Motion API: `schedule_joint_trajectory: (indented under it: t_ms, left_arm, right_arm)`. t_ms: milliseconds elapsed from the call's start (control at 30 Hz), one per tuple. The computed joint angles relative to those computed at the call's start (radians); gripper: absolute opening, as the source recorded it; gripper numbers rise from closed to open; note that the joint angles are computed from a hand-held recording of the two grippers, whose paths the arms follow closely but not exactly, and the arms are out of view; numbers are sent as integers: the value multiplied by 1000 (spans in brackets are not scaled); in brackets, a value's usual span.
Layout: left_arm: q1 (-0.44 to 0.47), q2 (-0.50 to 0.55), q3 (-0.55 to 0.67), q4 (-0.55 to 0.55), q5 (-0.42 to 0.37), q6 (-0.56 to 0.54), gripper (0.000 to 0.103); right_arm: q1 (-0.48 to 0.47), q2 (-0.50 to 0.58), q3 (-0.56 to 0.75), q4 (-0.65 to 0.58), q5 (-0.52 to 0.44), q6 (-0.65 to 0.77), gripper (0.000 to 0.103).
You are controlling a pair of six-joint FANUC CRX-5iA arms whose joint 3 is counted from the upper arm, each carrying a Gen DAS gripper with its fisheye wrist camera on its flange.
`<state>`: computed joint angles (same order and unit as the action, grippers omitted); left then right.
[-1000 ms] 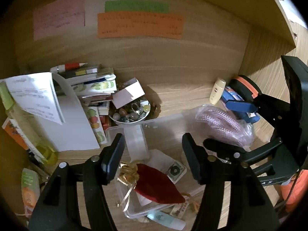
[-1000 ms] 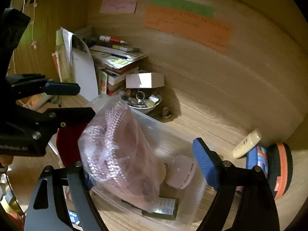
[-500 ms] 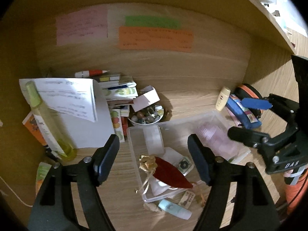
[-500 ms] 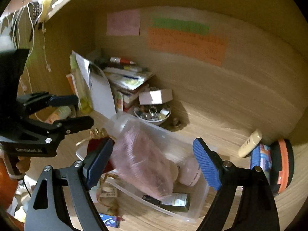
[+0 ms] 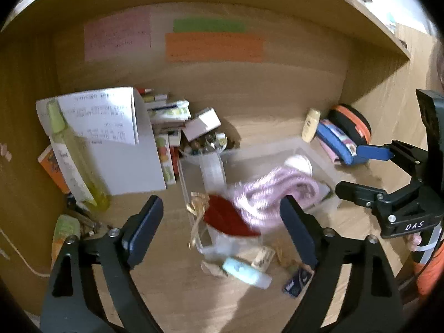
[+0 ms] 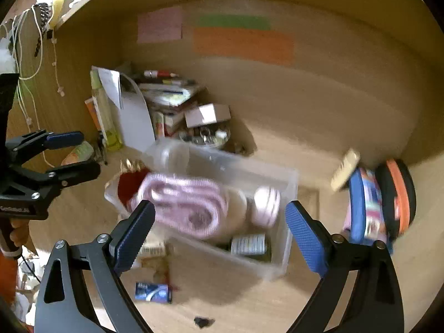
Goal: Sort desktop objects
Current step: 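Withdraw both tools from the clear box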
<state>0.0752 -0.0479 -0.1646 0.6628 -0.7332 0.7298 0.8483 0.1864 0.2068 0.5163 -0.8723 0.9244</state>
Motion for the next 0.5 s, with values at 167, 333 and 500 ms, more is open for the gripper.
schedule_joint_trajectory:
  t_ms: [167, 333, 500]
  left_arm:
    - [1, -27, -51, -37, 2, -2, 90]
    - [9, -47, -105, -55, 7, -9, 90]
    - [33, -35, -119, -103, -23, 17, 90]
  right_arm:
    - [16, -66, -128, 45, 17, -101, 94]
    - [30, -109, -218, 80, 25, -166, 94]
    - [43, -149, -305, 113, 44, -237, 94]
